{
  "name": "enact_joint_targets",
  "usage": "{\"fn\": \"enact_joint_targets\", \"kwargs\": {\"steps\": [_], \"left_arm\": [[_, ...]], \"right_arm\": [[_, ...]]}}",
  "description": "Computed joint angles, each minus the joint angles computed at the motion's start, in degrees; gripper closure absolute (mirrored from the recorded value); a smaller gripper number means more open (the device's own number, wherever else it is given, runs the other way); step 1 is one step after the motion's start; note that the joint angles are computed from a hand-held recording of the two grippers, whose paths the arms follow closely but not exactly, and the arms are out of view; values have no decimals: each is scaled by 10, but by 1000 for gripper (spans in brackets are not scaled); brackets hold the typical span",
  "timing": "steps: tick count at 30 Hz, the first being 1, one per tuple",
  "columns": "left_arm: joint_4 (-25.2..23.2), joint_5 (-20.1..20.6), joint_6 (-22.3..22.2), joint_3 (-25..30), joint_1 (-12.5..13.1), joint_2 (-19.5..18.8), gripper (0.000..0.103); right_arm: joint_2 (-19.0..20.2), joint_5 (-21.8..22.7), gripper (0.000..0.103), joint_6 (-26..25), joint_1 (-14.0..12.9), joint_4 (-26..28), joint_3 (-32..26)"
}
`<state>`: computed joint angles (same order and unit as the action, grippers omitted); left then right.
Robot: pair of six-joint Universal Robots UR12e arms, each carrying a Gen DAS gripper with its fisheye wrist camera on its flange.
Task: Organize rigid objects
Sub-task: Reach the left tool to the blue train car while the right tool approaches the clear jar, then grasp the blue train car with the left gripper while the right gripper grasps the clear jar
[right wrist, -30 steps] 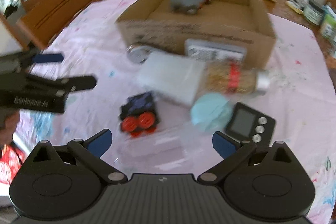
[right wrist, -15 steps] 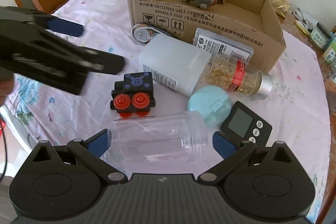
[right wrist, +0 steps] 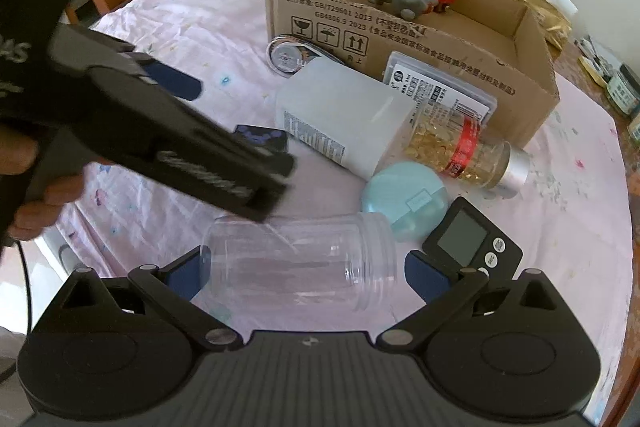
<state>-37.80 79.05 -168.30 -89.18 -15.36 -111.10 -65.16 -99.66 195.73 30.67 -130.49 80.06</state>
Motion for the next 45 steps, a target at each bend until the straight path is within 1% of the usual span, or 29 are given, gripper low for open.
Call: {"fn": "enact_joint_targets", "kwargs": {"steps": [5,10,12,14,16,18,22,24,26,28,33,36,39,43,45], "left_arm": [[-10,31,-4,-21,10,20,1],[-6,78,0,-38,20,32,1],[-6,82,0,-41,24,33,1],[-3,73,3,-45,27,34,1],[1,60,15,-47,29,34,1],[3,41,35,-48,30,34,1],[3,10,73,-49,30,33,2],[-4,-9,95,-46,32,31,6],[-11,-19,113,-42,34,28,14],[-23,-36,132,-37,37,28,18],[-34,-53,172,-28,41,22,19],[-45,-71,195,-21,46,18,19],[-54,-83,218,-16,50,15,26],[-77,-90,242,-2,53,12,42],[-86,-90,254,4,53,9,42]], "right_arm": [[0,7,0,-14,-2,12,-1],[1,8,0,-28,-1,24,-3],[3,11,0,-29,-1,31,-4],[3,13,0,-28,-2,35,-3],[4,23,0,-22,-3,38,-1],[2,34,0,-10,-5,29,5],[-1,30,0,-13,-4,8,15],[-4,27,0,-11,-3,-2,21],[-5,23,0,-5,-1,-9,25],[-5,17,0,3,1,-12,25],[-10,0,0,24,6,-29,38],[-11,-9,0,35,9,-33,40],[-10,-15,0,46,11,-30,38],[-9,-20,0,56,13,-25,35],[-7,-22,0,62,13,-19,31]]}}
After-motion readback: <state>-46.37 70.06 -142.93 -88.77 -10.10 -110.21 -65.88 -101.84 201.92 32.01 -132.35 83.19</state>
